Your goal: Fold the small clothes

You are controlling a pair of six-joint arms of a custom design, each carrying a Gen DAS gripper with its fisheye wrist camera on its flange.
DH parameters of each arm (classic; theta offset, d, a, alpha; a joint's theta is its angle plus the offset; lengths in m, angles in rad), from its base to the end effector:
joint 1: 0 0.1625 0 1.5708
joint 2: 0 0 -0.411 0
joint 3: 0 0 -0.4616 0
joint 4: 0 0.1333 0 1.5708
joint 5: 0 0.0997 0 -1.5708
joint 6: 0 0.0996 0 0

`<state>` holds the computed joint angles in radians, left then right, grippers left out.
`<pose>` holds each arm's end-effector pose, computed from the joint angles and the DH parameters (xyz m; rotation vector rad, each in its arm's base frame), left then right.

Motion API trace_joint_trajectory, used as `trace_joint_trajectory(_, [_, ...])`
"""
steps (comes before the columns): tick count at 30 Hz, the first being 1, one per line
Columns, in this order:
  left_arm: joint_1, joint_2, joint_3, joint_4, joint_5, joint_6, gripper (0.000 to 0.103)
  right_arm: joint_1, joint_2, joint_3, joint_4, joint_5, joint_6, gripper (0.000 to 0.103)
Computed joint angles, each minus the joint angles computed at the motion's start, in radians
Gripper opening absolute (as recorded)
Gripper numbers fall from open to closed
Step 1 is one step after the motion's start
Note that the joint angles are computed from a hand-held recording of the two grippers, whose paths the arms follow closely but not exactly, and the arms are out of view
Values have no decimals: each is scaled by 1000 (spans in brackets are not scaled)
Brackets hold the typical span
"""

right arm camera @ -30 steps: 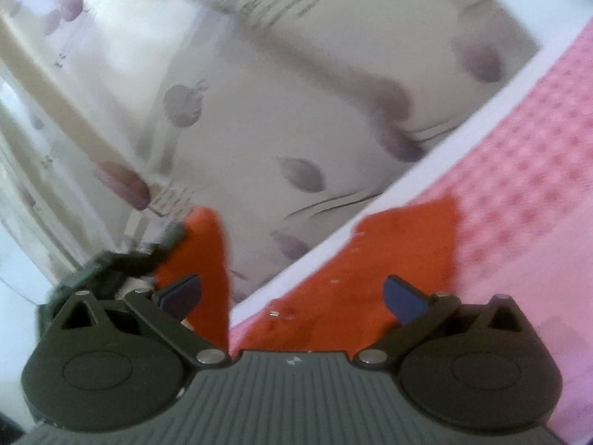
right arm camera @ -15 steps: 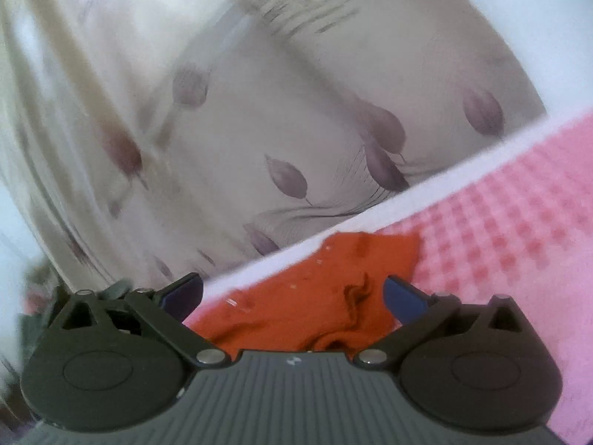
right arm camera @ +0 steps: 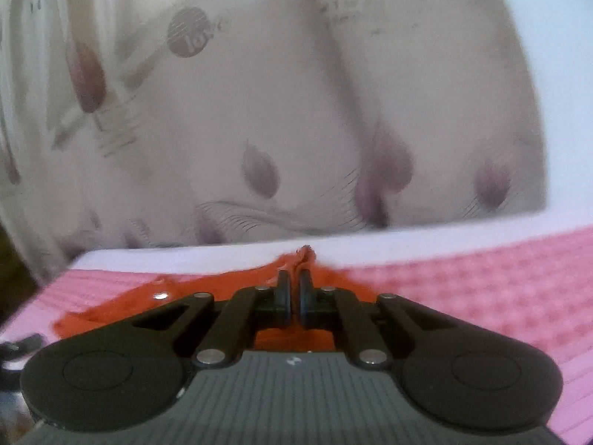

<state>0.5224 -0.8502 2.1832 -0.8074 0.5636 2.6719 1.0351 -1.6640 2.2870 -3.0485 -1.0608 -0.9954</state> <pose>-0.2173 -0.3761 -0.0902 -0.0449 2.4971 -1.8975 -0.0823 -0.4950 0.3205 0.8876 -2.4467 1.3155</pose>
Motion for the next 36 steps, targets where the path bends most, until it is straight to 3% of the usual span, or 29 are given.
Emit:
trace_joint_trajectory(1, [9,-4,2,-3,12,0,99,14,29,-13,-27,-57,-8,9])
trace_joint_trajectory(3, [-2,2,8,-7,6,-6,99,60,105,-69,-7,-252,17,13])
trace_joint_trajectory(4, [-1,2,6,1,7,-6,99,72,128,-72,-43,-307,17,33])
trace_joint_trajectory(5, [-1,1,8,-2,9,-5,99,80,134,-55,-111,-320,14,39])
trace_joint_trajectory(7, [-4,-9,24,-20,18,-11,99,81,85,-12,-120,-220,-1,42])
trace_joint_trajectory(9, [-8,-18,45,-52,19,-23,100,97,25,13,37,-67,-115,42])
trace_joint_trajectory(12, [-28,-15,53,-53,-6,-42,99,219,11,3,351,-30,-279,42])
trace_joint_trajectory(15, [-35,-4,31,6,-18,-53,100,385,92,-92,637,-172,-379,42])
trace_joint_trajectory(18, [-36,1,24,18,-23,-56,100,540,236,-186,697,-384,-300,42])
trace_joint_trajectory(20, [-39,7,16,33,-31,-57,100,626,330,-229,676,-559,-217,43])
trace_joint_trajectory(22, [-39,11,8,51,-36,-63,100,678,383,-237,648,-674,-199,44])
trace_joint_trajectory(26, [-39,11,8,54,-36,-65,100,741,437,-197,531,-834,-265,42])
trace_joint_trajectory(28, [-39,10,11,47,-35,-63,100,747,448,-193,495,-859,-277,21])
trace_joint_trajectory(29, [-39,9,13,45,-33,-63,100,744,459,-191,461,-857,-289,21])
trace_joint_trajectory(31, [-39,9,14,46,-32,-62,100,744,481,-209,420,-844,-278,6])
trace_joint_trajectory(36, [-39,10,13,50,-34,-64,100,705,507,-248,261,-749,-205,0])
